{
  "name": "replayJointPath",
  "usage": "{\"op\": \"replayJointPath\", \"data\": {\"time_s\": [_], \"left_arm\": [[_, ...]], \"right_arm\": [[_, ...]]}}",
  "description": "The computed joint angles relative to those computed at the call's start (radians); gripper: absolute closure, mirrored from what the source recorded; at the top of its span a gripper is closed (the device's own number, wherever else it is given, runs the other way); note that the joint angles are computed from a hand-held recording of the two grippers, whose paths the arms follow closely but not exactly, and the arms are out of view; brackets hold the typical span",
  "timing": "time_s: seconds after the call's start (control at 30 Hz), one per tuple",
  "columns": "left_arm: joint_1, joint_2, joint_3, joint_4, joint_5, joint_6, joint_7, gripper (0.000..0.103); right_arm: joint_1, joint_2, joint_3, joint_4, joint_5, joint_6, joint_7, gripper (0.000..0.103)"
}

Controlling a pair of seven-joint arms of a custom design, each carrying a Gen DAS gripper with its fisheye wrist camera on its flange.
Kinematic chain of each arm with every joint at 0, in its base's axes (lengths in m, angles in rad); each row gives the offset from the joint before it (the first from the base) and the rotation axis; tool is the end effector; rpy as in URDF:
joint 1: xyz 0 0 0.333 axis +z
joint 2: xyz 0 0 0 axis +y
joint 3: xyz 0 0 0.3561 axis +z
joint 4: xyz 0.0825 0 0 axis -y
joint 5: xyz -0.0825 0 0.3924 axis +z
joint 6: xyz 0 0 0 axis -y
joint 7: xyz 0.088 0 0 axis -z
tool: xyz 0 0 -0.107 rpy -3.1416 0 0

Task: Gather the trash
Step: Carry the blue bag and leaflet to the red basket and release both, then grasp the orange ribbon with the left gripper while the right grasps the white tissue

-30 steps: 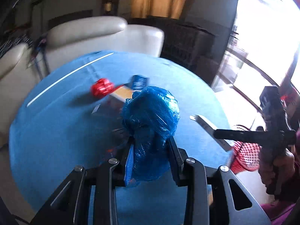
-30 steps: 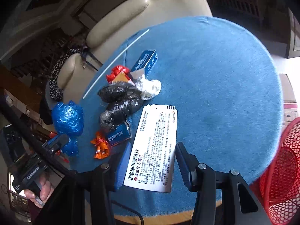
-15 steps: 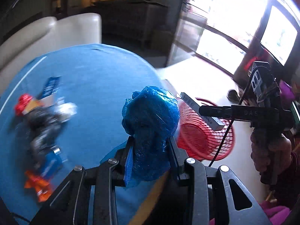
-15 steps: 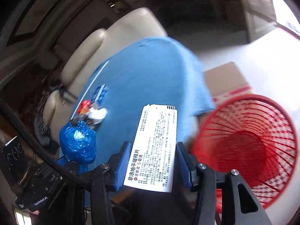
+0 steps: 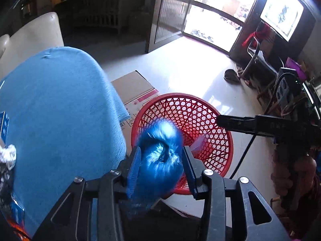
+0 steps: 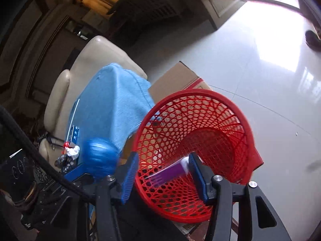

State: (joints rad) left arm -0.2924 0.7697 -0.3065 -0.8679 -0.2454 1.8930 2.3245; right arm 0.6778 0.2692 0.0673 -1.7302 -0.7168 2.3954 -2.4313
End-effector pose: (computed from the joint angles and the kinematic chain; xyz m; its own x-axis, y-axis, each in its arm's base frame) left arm 0.7179 -0.3802 0.5271 -0.9324 -0.3267 0.1545 -0.3599 0.8002 -0.4797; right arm 0.5129 0.4596 0.5036 -0.6961 -0.4547 -0.5556 -0.3482 0.8906 -0.2926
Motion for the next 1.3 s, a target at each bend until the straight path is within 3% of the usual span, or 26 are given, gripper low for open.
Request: {"op": "replayJointPath", "data": {"time_s": [0.1, 0.2, 0.43, 0.6, 0.7, 0.9, 0.97, 1.07, 1.13, 1.23, 1.3], "left_arm": [[-0.007, 0.020, 0.004, 0.033, 0.008, -0.012, -0.009, 0.054], [0.005, 0.018, 0.011, 0.040, 0.010, -0.002, -0.017, 0.053], [0.096, -0.023, 0.033, -0.008, -0.011, 0.091, -0.057, 0.050], [0.192, -0.101, 0.078, -0.130, -0.008, 0.255, -0.112, 0.046], [0.235, -0.121, 0.121, -0.163, 0.027, 0.351, -0.188, 0.042], [0.302, -0.090, 0.163, -0.118, 0.094, 0.414, -0.344, 0.041], [0.323, -0.081, 0.157, -0.108, 0.096, 0.412, -0.374, 0.041], [0.349, -0.055, 0.130, -0.086, 0.076, 0.390, -0.387, 0.040], [0.354, -0.044, 0.117, -0.087, 0.068, 0.380, -0.377, 0.040], [0.354, -0.014, 0.105, -0.064, 0.059, 0.342, -0.369, 0.040], [0.358, 0.015, 0.089, -0.028, 0.035, 0.297, -0.374, 0.040]], "right_arm": [[0.005, -0.031, -0.008, -0.045, -0.037, -0.008, 0.064, 0.042], [0.000, -0.064, 0.003, -0.087, -0.054, -0.069, 0.113, 0.042], [-0.052, -0.089, 0.032, -0.158, 0.007, -0.179, 0.205, 0.042], [-0.090, -0.074, 0.029, -0.200, 0.034, -0.053, 0.246, 0.041], [-0.082, -0.035, 0.029, -0.144, 0.053, -0.077, 0.200, 0.041], [-0.066, 0.048, 0.025, -0.040, 0.160, -0.039, 0.074, 0.041], [-0.047, 0.061, 0.019, 0.003, 0.195, -0.106, 0.030, 0.041], [0.008, 0.081, -0.003, 0.123, 0.172, -0.373, -0.003, 0.041], [0.033, 0.094, -0.016, 0.204, 0.119, -0.506, -0.024, 0.041], [0.055, 0.136, -0.024, 0.332, 0.025, -0.566, -0.115, 0.041], [0.053, 0.193, -0.031, 0.431, -0.008, -0.516, -0.211, 0.041]]}}
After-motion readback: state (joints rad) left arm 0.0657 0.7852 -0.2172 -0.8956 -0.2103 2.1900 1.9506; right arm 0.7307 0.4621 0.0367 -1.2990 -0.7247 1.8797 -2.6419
